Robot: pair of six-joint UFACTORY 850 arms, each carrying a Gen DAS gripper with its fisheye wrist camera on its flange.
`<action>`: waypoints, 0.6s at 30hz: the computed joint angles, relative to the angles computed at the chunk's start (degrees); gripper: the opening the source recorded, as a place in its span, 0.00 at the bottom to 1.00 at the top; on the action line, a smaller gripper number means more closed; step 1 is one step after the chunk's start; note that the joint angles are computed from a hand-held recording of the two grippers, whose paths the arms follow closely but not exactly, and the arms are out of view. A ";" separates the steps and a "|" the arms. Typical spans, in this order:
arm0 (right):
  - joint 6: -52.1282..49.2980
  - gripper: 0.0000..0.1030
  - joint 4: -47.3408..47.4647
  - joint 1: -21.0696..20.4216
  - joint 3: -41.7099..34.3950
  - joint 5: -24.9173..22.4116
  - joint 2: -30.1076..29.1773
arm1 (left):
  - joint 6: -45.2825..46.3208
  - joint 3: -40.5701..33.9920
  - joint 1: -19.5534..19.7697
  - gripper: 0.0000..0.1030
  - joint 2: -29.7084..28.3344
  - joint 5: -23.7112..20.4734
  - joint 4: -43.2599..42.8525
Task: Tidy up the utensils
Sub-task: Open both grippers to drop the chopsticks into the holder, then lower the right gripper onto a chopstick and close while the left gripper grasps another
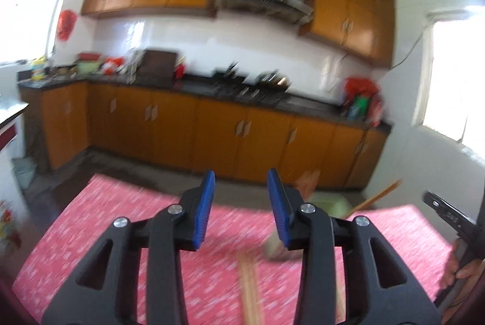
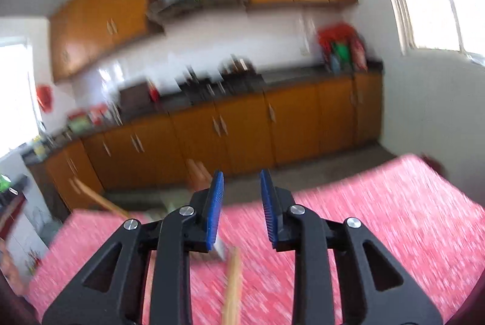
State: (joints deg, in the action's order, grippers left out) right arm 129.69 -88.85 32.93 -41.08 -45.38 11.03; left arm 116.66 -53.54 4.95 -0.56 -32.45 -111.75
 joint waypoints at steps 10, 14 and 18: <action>6.91 0.17 -1.82 -3.17 3.13 24.91 -11.10 | -16.41 1.25 -1.34 0.29 -9.71 5.77 24.74; 0.11 0.16 3.91 -2.12 0.89 25.38 -14.50 | -17.43 2.64 -2.21 0.29 -10.65 5.47 27.18; -5.24 0.08 9.48 -1.75 0.27 21.66 -15.28 | -18.15 3.29 -2.99 0.28 -11.12 5.72 28.86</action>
